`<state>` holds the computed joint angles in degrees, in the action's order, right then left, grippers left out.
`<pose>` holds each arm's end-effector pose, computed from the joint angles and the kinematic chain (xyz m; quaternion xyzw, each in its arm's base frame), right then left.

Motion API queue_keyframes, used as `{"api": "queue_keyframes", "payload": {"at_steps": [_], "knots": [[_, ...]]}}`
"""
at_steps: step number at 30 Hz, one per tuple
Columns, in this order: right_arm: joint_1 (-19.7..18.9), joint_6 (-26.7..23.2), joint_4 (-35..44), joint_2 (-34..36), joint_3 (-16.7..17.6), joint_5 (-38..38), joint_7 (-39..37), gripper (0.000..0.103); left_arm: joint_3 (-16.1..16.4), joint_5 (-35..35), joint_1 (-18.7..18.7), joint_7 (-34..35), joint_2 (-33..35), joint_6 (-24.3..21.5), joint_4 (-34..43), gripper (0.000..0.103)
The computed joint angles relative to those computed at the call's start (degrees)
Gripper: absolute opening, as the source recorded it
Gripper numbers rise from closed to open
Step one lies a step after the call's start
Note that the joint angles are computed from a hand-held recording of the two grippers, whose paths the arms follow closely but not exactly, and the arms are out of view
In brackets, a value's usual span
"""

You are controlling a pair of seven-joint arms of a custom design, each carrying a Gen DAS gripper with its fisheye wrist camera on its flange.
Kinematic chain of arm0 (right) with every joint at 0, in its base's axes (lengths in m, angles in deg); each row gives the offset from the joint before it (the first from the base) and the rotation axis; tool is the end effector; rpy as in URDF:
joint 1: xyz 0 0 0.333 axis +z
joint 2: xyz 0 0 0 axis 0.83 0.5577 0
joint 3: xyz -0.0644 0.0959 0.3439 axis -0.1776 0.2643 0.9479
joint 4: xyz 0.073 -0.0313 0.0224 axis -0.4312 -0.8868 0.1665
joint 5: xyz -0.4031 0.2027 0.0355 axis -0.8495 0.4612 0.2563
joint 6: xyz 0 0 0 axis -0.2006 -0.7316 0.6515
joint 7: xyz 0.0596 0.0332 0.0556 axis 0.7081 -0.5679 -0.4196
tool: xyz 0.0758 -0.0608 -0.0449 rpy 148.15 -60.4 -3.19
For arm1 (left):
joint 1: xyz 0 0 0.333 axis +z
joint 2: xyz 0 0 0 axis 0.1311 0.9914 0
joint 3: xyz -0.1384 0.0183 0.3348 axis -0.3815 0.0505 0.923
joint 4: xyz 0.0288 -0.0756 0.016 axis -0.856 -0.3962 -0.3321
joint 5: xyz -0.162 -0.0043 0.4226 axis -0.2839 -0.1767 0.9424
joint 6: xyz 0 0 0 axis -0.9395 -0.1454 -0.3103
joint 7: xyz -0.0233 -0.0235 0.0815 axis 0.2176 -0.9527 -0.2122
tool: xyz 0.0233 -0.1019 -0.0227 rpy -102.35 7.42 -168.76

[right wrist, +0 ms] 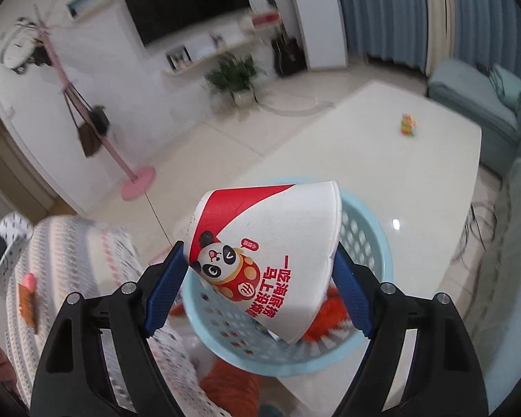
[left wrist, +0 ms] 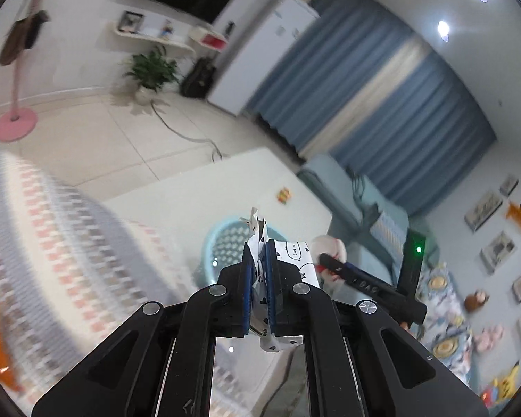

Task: Collect trash
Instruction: 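Carry the paper cup and patterned paper over the basket and open both tools, then move both tools back toward the orange packet and pink packet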

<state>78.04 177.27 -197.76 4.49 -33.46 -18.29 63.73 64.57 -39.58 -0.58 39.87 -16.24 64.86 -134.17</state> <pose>0.5115 0.1714 0.4892 -0.6930 0.6373 -0.1178 0.3158 0.4181 -0.0016 0.5599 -0.6570 0.5825 -0.4765 0.0444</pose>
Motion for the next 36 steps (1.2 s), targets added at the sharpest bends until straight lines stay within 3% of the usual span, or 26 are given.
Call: {"api": "queue_keyframes", "payload": {"at_steps": [6,12,14,16,18,22,29,32,36], "knots": [[-2.2,-3.0,1.0,3.4,0.8,-1.6,1.7,0.078,-3.4,-0.9,-2.8,0.0,12.2,0.6,6.3,0.006],[-3.6,-4.5,2.3,5.6,0.6,0.8,-0.5,0.078,-5.9,-2.6,-2.9,1.9,19.1,0.2,10.3,0.008],[-4.0,-4.6,2.3,5.8,0.6,2.1,-1.2,0.078,-6.9,-2.4,-2.6,2.2,21.0,0.2,11.5,0.018],[-4.4,-4.6,2.3,5.9,0.5,3.5,-2.0,0.078,-7.8,-2.3,-2.3,2.0,22.1,0.5,12.2,0.05],[-4.9,-4.5,2.2,5.9,0.6,3.9,-2.1,0.079,-8.4,-2.5,-2.1,1.9,22.1,2.3,11.8,0.056],[-5.2,-3.5,1.2,5.1,0.8,4.2,-3.3,0.082,-8.1,-3.2,-1.9,2.6,21.2,1.6,11.0,0.058],[-3.5,-2.1,0.0,2.5,1.0,4.9,-3.6,0.082,-8.4,-1.5,-1.8,1.1,16.4,4.6,7.6,0.063],[-1.8,-0.1,-0.9,0.5,0.8,5.2,-3.9,0.082,-7.9,0.6,-1.6,-0.7,12.6,6.0,4.9,0.063],[3.2,3.0,-1.7,-2.2,-1.0,7.9,-7.9,0.082,-7.0,4.8,-0.7,-3.9,5.2,8.2,-0.1,0.063]]}}
